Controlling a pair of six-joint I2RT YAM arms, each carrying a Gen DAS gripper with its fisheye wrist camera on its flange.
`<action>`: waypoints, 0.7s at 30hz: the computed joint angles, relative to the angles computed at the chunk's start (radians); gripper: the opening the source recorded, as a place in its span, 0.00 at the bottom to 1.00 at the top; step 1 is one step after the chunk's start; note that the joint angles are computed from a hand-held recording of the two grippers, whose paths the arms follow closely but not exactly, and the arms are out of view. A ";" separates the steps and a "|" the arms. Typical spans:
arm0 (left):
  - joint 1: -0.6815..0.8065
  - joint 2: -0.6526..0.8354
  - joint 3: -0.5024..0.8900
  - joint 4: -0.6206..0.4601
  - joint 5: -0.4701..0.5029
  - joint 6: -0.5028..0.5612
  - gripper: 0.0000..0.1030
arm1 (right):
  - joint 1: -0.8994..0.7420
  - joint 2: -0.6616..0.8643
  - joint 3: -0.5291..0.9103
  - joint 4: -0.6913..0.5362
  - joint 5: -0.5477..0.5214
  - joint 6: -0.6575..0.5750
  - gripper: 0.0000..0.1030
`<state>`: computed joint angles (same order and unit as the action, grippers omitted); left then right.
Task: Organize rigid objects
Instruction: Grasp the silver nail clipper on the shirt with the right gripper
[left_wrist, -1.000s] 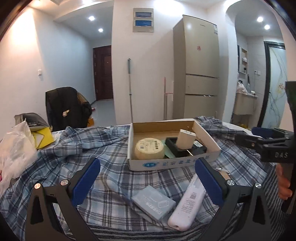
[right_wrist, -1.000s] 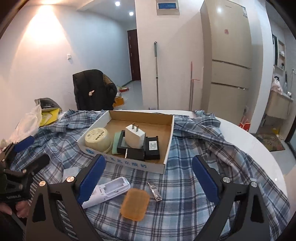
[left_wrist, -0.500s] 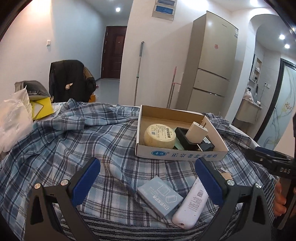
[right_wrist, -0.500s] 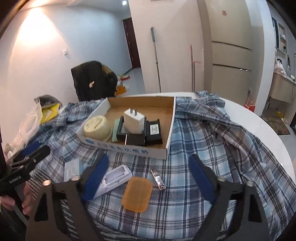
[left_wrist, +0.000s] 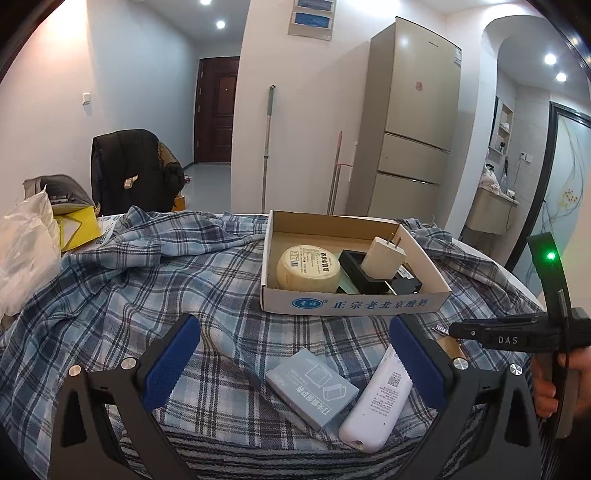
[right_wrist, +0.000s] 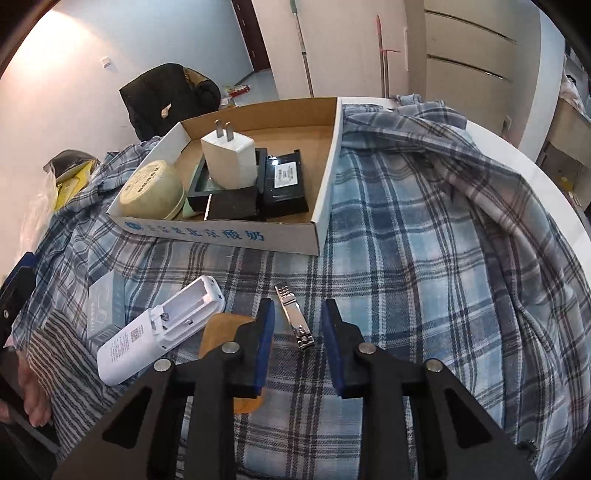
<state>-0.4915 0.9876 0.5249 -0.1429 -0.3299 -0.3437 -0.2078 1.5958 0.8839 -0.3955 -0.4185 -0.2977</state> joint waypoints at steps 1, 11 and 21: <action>-0.004 0.005 0.002 0.000 -0.003 0.001 1.00 | -0.002 0.000 0.001 -0.007 -0.003 -0.005 0.25; -0.040 0.025 0.011 -0.007 -0.017 0.024 1.00 | 0.041 -0.006 -0.032 0.034 0.047 -0.028 0.08; -0.020 0.019 0.010 -0.014 -0.001 0.007 1.00 | -0.088 -0.041 -0.009 -0.011 -0.160 0.025 0.08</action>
